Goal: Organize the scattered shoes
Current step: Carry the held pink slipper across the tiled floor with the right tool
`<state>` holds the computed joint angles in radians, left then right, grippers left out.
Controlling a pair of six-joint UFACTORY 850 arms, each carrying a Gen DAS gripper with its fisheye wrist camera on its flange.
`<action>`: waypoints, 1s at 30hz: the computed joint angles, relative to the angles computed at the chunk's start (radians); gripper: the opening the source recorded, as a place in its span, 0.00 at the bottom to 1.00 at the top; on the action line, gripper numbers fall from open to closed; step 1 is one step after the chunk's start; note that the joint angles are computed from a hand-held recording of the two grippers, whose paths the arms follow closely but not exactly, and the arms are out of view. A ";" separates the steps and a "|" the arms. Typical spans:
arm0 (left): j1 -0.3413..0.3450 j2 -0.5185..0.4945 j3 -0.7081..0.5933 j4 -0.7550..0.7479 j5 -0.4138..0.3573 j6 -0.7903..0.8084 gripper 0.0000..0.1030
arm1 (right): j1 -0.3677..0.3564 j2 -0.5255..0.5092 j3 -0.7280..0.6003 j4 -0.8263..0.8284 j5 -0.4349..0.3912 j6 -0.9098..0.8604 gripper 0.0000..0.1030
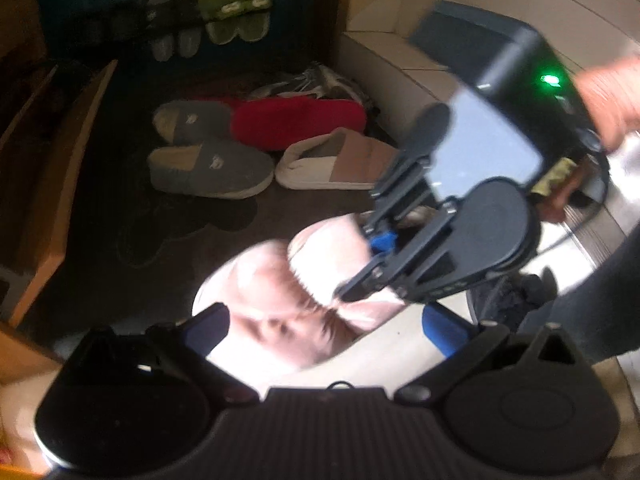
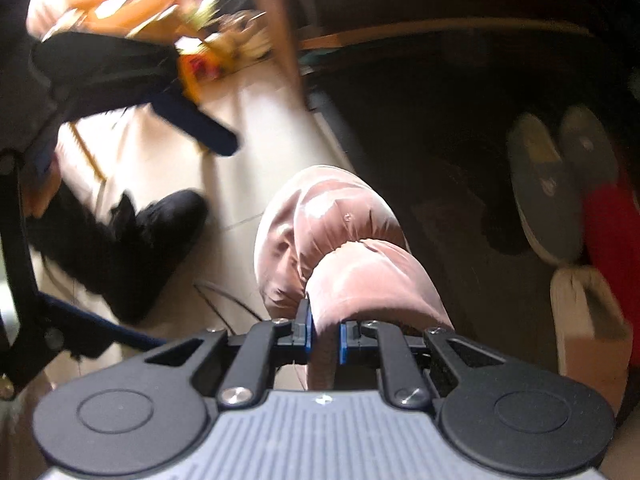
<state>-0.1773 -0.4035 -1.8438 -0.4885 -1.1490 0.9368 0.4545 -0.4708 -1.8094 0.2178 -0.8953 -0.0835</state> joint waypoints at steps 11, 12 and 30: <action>0.031 0.064 0.078 0.072 0.104 -0.118 1.00 | 0.054 -0.022 0.031 -0.088 0.147 0.385 0.12; 0.034 0.065 0.078 0.075 0.108 -0.124 1.00 | 0.057 -0.026 0.027 -0.092 0.160 0.412 0.12; 0.039 0.079 0.080 0.122 0.151 -0.241 1.00 | 0.060 -0.088 -0.030 -0.183 0.261 0.759 0.11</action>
<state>-0.1385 -0.3250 -1.7634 -0.3662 -0.9976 0.6959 0.5147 -0.5587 -1.8389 0.0346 -0.6339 0.6751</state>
